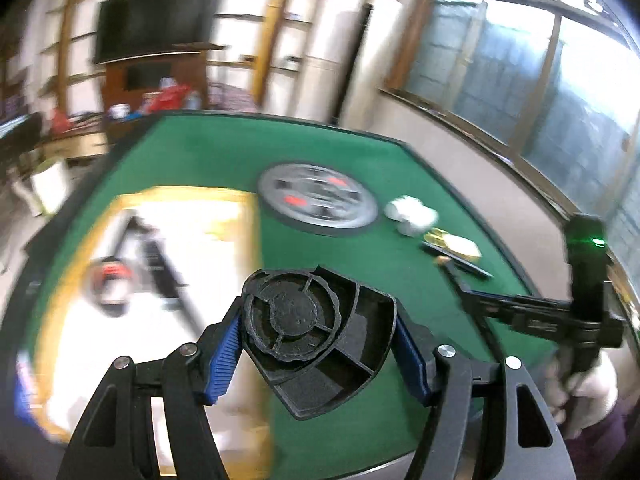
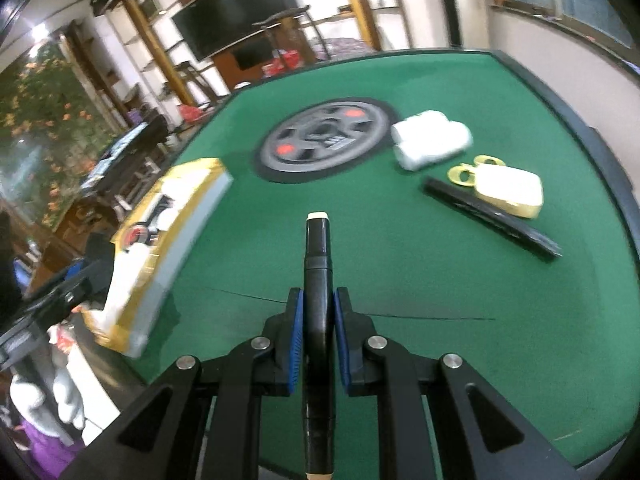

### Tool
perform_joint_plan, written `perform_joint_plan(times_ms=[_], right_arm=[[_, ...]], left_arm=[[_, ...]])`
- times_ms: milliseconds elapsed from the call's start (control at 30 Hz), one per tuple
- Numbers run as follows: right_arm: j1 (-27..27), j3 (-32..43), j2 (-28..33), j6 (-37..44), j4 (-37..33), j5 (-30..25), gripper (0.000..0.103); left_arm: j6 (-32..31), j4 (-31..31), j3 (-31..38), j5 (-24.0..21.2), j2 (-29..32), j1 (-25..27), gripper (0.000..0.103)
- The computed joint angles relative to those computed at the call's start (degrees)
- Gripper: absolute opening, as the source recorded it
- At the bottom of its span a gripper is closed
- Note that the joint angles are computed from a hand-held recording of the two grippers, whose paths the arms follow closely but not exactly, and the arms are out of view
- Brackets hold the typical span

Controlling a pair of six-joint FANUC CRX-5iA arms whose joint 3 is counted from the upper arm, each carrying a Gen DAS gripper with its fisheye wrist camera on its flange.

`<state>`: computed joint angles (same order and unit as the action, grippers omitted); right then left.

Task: Organize rigid objects
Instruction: 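Carry the holder and marker into the white tray and open both tools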

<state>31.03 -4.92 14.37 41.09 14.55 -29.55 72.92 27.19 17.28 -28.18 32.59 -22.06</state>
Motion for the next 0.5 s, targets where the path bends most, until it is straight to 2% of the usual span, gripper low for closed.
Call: perform_joint_plan(times_ms=[133,200,367,500], right_arm=[[1.2,7.9,3.5,7.5,-7.4,-2.4,0.015],[1.7,11.1,5.2,9.7,-9.3,-3.6,0.015],[2.6,22.8,11.5,17.2,-18.3,-9.3,0.015],[3.8,32.2,17.2,18.8,-19.7,-14.2,0.015]], left_arm=[[14.7,-13.9,1.3,-2.8,-1.3,3.6,0.071],[19.3,-19.0,2.2,-4.1,-1.3,4.5,0.071],[23.1,-23.0,4.2,-7.5,0.6,5.9,0.071],[25.9,-27.6,10.3,-12.3,4.3,5.7,0.071]])
